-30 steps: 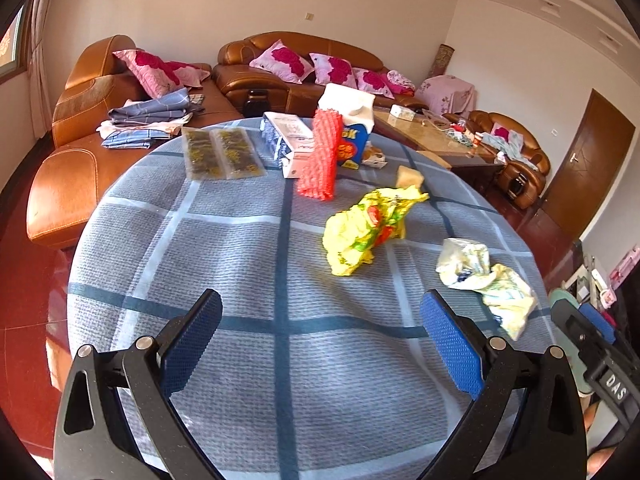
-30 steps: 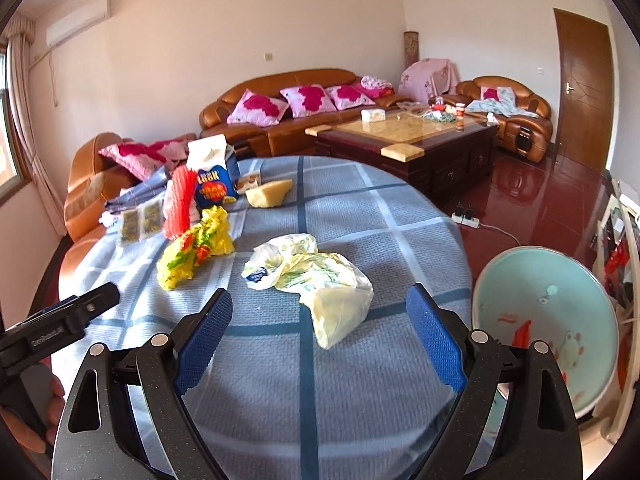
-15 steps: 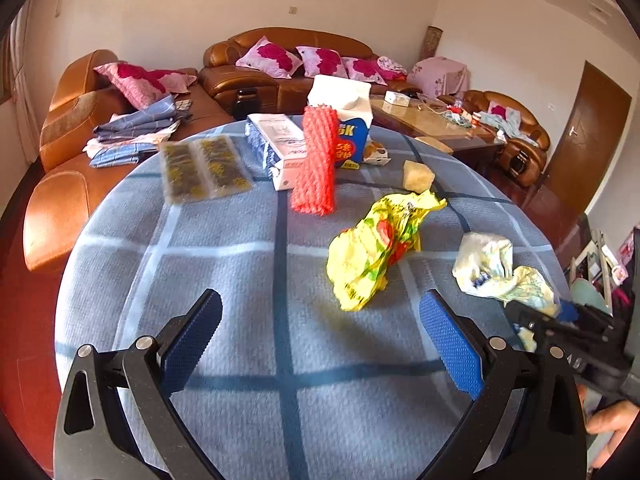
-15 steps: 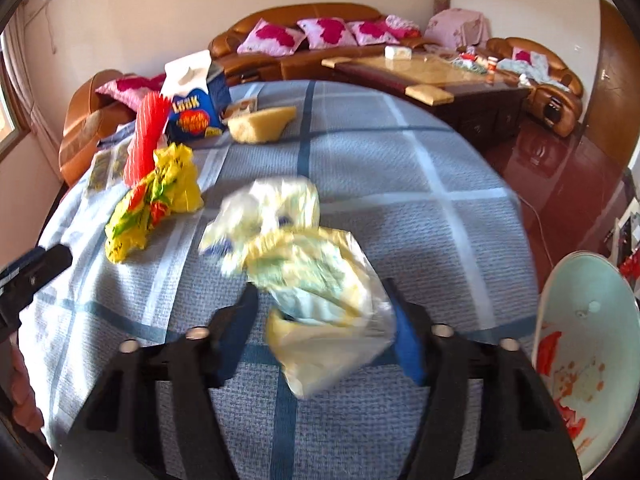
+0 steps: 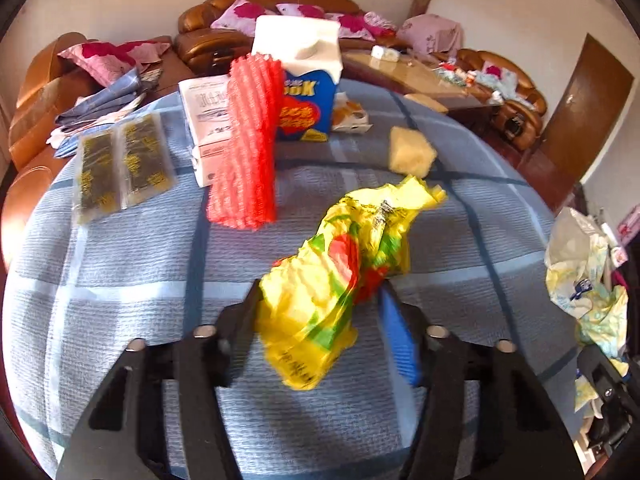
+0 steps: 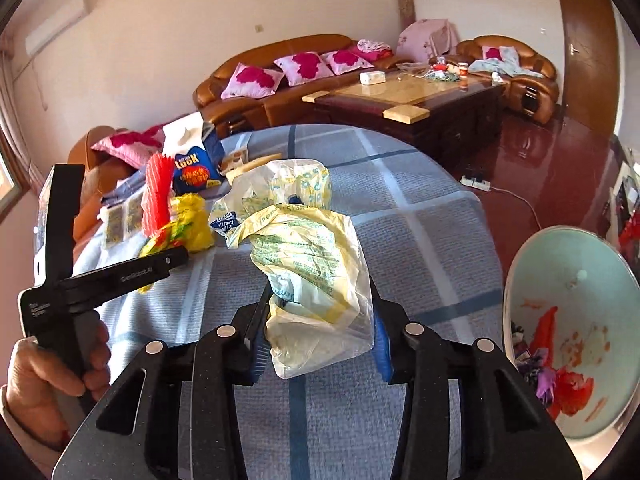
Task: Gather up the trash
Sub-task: 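Grasp the yellow printed bag with the left gripper while the right grasps the white bag, then carry the yellow bag and white bag over the teal bin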
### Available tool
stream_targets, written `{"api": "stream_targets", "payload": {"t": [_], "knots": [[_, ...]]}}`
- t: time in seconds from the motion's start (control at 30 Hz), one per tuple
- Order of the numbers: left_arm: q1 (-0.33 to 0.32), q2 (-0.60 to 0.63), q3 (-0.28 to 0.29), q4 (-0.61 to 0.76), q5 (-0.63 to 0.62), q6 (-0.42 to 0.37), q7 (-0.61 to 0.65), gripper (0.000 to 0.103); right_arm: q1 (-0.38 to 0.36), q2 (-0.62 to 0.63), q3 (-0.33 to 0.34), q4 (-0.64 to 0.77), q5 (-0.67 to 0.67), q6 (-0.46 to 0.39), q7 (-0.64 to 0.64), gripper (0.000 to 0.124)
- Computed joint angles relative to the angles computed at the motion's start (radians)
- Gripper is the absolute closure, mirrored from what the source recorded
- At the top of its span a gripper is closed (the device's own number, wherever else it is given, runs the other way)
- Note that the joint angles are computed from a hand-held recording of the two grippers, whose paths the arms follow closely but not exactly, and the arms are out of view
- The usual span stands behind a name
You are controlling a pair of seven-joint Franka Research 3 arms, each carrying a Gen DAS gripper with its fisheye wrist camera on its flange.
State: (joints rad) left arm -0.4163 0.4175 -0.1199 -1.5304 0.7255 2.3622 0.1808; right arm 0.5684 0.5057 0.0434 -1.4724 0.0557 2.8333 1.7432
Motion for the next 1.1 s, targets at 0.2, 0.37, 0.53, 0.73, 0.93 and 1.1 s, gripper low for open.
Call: {"api": "stream_targets", "payload": {"t": [0.2,0.37,0.53,0.73,0.93,1.1], "knots": [[-0.037,-0.04,0.006,-0.037,0.074,-0.025,-0.071,0.059,0.016,-0.076,-0.017,-0.116,-0.006,0.088,0.032,0.083],[-0.086,-0.051,-0.013,-0.009,0.158,-0.104,-0.12,0.059,0.056,-0.148,-0.084,-0.217,-0.061,0.154,0.136,0.083],[-0.144,-0.03,-0.03,0.053,0.23,-0.16,-0.151,0.059,0.137,-0.245,-0.216,-0.347,-0.23,0.212,0.334,0.082],[-0.204,0.0,-0.036,0.123,0.269,-0.194,-0.169,0.058,0.174,-0.343,-0.308,-0.457,-0.47,0.249,0.549,0.082],[-0.254,0.029,-0.032,0.175,0.281,-0.211,-0.187,0.058,0.176,-0.41,-0.355,-0.514,-0.737,0.261,0.78,0.082],[-0.289,0.067,-0.025,0.236,0.281,-0.234,-0.172,0.058,0.135,-0.44,-0.349,-0.537,-0.9,0.277,0.935,0.082]]}}
